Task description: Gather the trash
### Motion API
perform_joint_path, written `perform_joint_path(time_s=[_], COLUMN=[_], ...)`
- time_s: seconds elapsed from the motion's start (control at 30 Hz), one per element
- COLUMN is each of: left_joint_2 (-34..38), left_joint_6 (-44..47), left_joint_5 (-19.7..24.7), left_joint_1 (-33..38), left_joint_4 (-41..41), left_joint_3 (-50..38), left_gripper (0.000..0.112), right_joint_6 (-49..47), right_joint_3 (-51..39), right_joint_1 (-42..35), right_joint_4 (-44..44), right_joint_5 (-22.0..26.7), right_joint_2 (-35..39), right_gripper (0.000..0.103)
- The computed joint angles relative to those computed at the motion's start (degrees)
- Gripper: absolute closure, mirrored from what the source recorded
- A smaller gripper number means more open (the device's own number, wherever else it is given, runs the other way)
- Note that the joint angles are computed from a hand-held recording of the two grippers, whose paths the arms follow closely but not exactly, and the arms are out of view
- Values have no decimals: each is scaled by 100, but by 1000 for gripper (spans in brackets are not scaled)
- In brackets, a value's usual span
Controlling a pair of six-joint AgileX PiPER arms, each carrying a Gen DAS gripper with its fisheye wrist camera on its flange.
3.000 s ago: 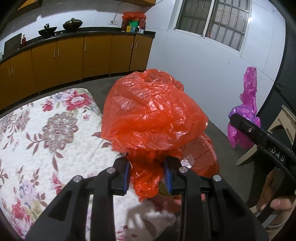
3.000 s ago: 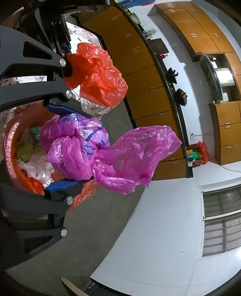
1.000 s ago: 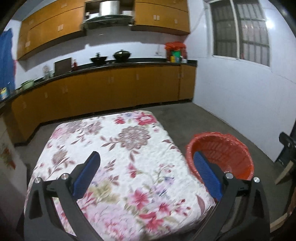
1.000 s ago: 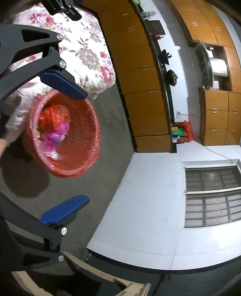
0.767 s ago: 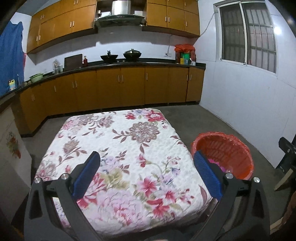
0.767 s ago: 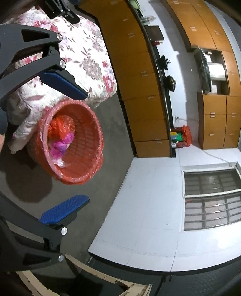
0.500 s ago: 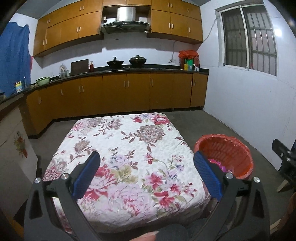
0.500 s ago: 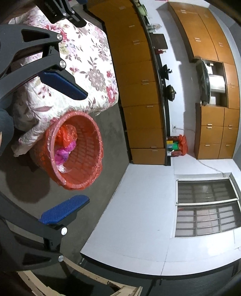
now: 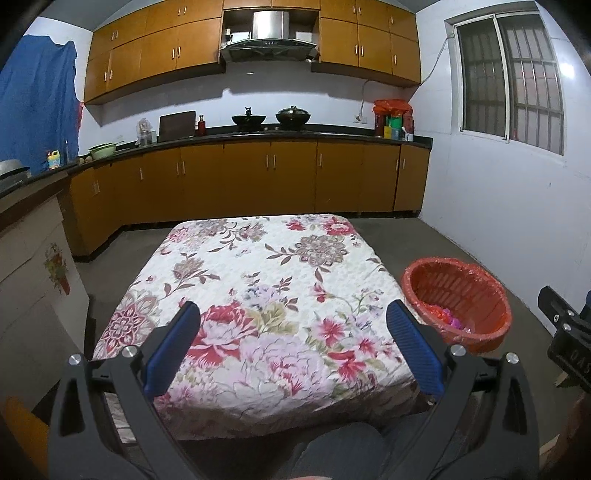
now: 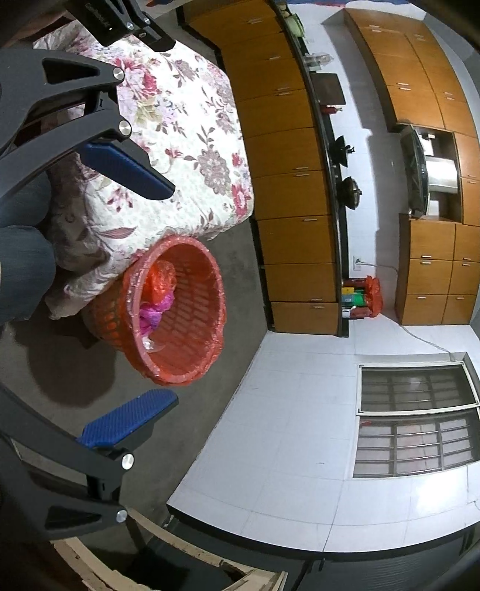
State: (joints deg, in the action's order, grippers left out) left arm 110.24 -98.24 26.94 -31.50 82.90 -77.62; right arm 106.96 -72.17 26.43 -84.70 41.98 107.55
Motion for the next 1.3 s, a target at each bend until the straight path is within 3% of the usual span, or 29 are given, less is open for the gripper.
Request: perform_joint_path(time_s=[1.3], left_joint_2=[-72], left_joint_6=[-319], left_joint_5=[31], left_joint_1=[-136], left_joint_4=[183], left_joint_3=[321], left_gripper=[13], right_joint_6=[-122], right_joint_3=[42], right_joint_1=[79], right_joint_4=[328], right_joint_5=[104], right_joint_2=[43], right_gripper=[2])
